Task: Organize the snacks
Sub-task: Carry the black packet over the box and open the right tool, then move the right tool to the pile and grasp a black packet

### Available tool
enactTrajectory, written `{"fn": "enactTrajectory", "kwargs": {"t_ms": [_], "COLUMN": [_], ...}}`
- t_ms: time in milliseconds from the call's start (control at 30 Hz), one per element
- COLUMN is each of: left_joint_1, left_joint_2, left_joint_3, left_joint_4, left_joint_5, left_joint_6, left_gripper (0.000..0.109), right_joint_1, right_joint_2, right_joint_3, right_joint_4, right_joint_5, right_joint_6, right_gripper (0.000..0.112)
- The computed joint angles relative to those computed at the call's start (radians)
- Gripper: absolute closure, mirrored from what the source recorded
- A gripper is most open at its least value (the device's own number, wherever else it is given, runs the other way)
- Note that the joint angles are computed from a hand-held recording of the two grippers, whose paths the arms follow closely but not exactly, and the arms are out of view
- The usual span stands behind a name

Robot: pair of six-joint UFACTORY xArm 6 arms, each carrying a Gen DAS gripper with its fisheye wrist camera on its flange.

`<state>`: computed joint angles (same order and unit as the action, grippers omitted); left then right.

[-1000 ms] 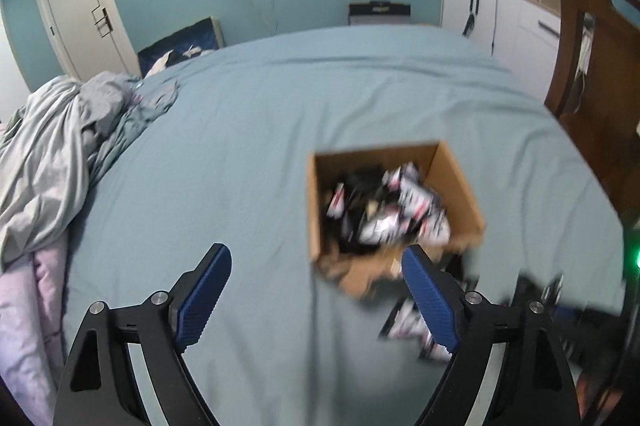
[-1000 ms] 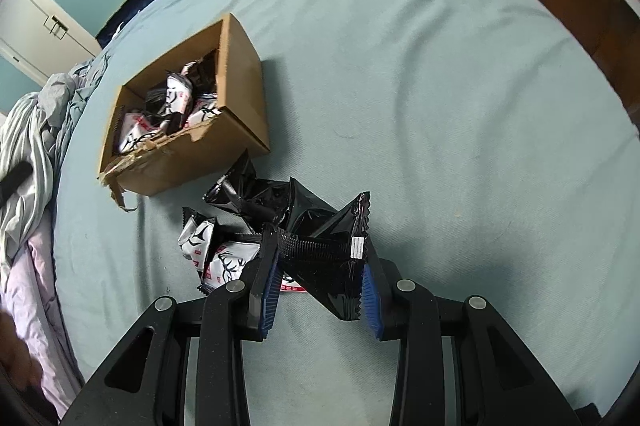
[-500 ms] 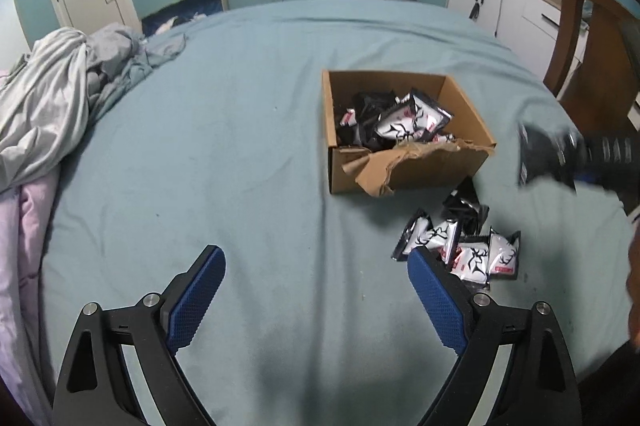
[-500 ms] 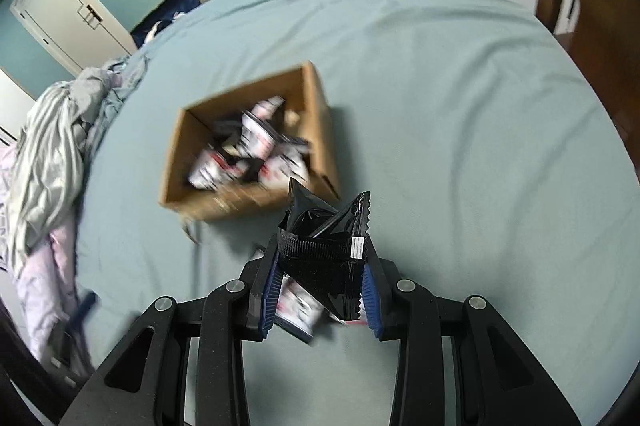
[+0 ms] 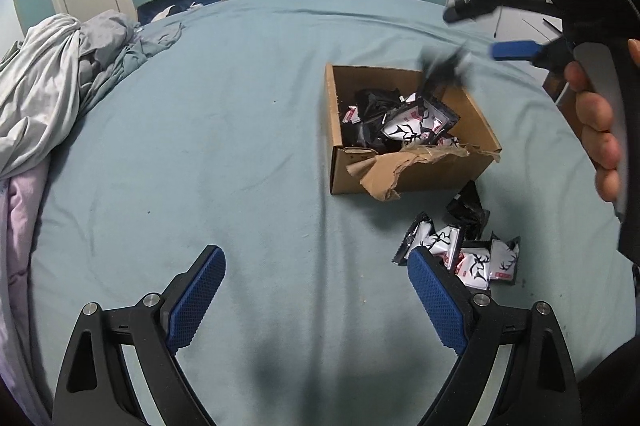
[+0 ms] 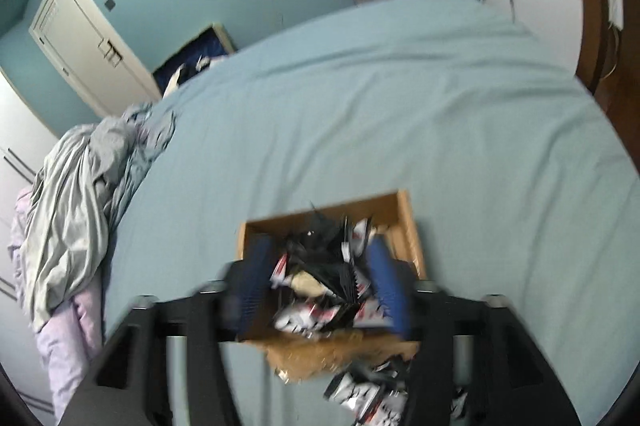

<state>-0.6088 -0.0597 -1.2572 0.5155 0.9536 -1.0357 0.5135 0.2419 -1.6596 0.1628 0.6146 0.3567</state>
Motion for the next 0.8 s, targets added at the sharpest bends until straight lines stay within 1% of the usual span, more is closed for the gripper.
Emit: {"fn": "enactTrajectory", "kwargs": {"t_ms": [33,67,133,267,333,433,500,533,633,700,800], "left_joint_1": [-0.001,-0.002,-0.010,-0.020,-0.023,-0.028,-0.032,-0.035,-0.043,-0.046,-0.048], "left_joint_2": [0.003,0.006,0.013,0.014,0.016,0.025,0.030,0.032,0.043,0.049,0.057], "left_joint_3": [-0.002,-0.005,-0.015,-0.019,-0.022,-0.033,-0.037,-0.038,-0.047,-0.052,-0.054], "left_joint_4": [-0.001,-0.002,0.010,0.034,0.041,0.051,0.059,0.064,0.080,0.081,0.082], "left_joint_5": [-0.001,0.000,0.016,0.028,0.036,0.050,0.056,0.059,0.078,0.087,0.090], "left_joint_6": [0.004,0.011,0.014,0.004,0.001,-0.002,-0.004,-0.006,-0.008,-0.009,-0.011], "left_gripper": [0.015,0.015,0.015,0.015,0.015,0.015,0.015,0.015,0.015,0.015,0.015], "right_joint_1": [0.000,0.006,0.007,0.011,0.003,-0.020,-0.042,-0.053,-0.079,-0.095,-0.132], "right_joint_2": [-0.020,-0.045,-0.101,-0.191,-0.260,-0.351,-0.397,-0.426,-0.437,-0.409,-0.357], "right_joint_3": [0.034,0.078,0.167,0.287,0.386,0.518,0.589,0.641,0.687,0.655,0.609], "right_joint_4": [-0.056,-0.089,-0.094,-0.120,-0.134,-0.091,-0.055,-0.048,-0.092,-0.047,0.065], "right_joint_5": [-0.020,-0.040,-0.062,0.013,0.061,0.116,0.122,0.099,0.087,0.112,0.138], "right_joint_6": [0.040,0.066,0.041,-0.004,-0.003,-0.025,-0.049,-0.050,0.010,0.012,-0.011], "right_gripper": [0.035,0.034,0.034,0.034,0.034,0.034,0.034,0.034,0.034,0.034,0.034]}}
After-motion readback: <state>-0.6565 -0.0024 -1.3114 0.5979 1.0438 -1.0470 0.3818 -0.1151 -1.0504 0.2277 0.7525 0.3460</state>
